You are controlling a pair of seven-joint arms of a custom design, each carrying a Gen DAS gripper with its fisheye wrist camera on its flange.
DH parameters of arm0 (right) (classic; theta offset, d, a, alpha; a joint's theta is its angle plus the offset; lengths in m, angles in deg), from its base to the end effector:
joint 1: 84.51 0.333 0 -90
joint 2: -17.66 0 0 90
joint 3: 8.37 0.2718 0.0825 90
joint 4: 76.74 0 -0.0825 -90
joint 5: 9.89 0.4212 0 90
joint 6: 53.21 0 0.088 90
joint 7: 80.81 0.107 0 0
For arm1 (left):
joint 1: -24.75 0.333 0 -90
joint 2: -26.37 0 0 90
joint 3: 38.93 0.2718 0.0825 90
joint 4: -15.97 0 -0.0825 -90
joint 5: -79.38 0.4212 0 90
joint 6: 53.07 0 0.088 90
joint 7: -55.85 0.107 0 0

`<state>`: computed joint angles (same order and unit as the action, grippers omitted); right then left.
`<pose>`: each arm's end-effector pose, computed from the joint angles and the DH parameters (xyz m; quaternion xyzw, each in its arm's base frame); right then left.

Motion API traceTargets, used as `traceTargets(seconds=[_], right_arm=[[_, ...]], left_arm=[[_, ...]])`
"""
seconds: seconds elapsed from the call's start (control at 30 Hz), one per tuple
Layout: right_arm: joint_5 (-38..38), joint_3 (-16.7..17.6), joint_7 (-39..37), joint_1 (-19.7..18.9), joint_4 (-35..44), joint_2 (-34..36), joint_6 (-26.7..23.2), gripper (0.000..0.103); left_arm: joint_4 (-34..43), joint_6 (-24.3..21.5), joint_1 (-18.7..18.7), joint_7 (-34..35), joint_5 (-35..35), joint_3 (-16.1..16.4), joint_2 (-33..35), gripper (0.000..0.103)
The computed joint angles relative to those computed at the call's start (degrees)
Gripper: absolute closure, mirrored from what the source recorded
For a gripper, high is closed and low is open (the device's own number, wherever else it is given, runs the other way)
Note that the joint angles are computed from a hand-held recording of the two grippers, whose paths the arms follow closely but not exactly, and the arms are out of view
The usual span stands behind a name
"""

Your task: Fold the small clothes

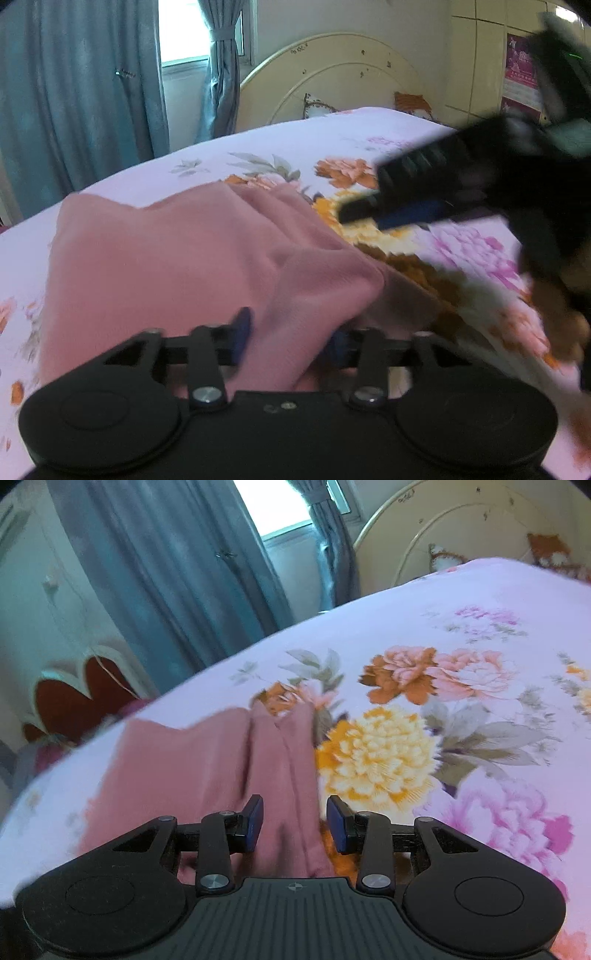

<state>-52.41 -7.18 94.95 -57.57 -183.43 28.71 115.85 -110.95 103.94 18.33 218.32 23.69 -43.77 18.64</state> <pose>0.5743 0.3569 0.4476 -0.5129 0.7263 -0.1263 0.4398 0.5750 -0.0822 0.4346 -0.3917 0.8180 -0.3691 0.2031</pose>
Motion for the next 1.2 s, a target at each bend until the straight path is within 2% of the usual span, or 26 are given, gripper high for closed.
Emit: traceTargets(seconds=[0.07, 0.13, 0.2, 0.23, 0.3, 0.37, 0.4, 0.43, 0.53, 0.7, 0.8, 0.83, 0.87, 0.97, 1.13, 1.2], right_arm=[[3.6, 1.23, -3.81, -1.19, 1.4, 1.63, 2.87, 0.065], [12.44, 5.47, -13.79, -4.31, 3.62, 4.34, 4.82, 0.065], [19.06, 9.23, -21.86, -6.8, 6.27, 7.08, 4.54, 0.065], [20.93, 10.04, -24.44, -7.1, 7.84, 8.49, 3.88, 0.065], [23.03, 10.14, -27.94, -6.68, 10.7, 10.87, 2.81, 0.065], [23.11, 8.15, -29.57, -4.73, 14.09, 13.31, 1.45, 0.065], [24.24, 8.29, -31.41, -4.71, 15.98, 14.69, 0.61, 0.065], [25.69, 8.78, -33.48, -4.98, 17.69, 16.06, -0.17, 0.065], [27.9, 7.24, -36.15, -3.62, 21.63, 19.31, -2.67, 0.065], [38.05, 13.77, -46.62, -8.59, 21.48, 20.95, -0.32, 0.065], [39.92, 13.07, -49.43, -7.57, 22.77, 21.43, -1.54, 0.066], [40.55, 12.62, -49.73, -7.16, 23.21, 21.69, -1.67, 0.072], [42.01, 13.49, -51.02, -7.79, 24.05, 22.45, -1.8, 0.093], [41.61, 10.5, -50.01, -5.37, 23.14, 21.17, -1.21, 0.093], [31.14, -0.89, -39.93, 2.73, 17.61, 15.27, 1.97, 0.094], [26.95, -3.19, -36.31, 3.99, 14.62, 12.23, 2.15, 0.094]], left_arm=[[-1.27, -1.49, 0.63, -1.42, 0.74, 0.56, -1.79, 0.042], [-1.97, -2.68, 1.57, -3.67, 1.33, 1.63, -3.47, 0.041], [-1.88, -3.27, 2.38, -6.45, 1.14, 2.66, -4.36, 0.041], [-2.01, -2.81, 2.9, -8.16, 1.17, 3.05, -4.85, 0.041], [-1.41, -1.1, 3.98, -11.96, 3.03, 3.26, -4.55, 0.04], [-0.37, 0.4, 4.78, -15.05, 5.02, 3.34, -3.43, 0.04], [0.12, 1.05, 5.23, -16.74, 5.89, 3.41, -2.87, 0.04], [0.54, 1.65, 5.45, -18.1, 6.4, 3.36, -2.33, 0.041], [2.42, 2.55, 5.92, -20.61, 6.56, 3.5, -0.48, 0.041], [7.03, 2.99, 6.91, -22.85, 6.11, 2.88, 3.9, 0.04], [9.55, 3.32, 7.66, -24.69, 6.5, 1.94, 6.58, 0.04], [10.29, 3.39, 7.91, -25.23, 6.69, 1.59, 7.33, 0.04], [10.82, 3.5, 8.14, -25.64, 6.91, 1.24, 7.88, 0.04], [12.28, 4.11, 8.68, -26.13, 7.73, 0.26, 9.49, 0.04], [12.97, 4.22, 9.1, -23.49, 5.18, -1.01, 9.69, 0.041], [12.7, 3.71, 9.02, -20.83, 2.64, -1.26, 9.0, 0.041]])
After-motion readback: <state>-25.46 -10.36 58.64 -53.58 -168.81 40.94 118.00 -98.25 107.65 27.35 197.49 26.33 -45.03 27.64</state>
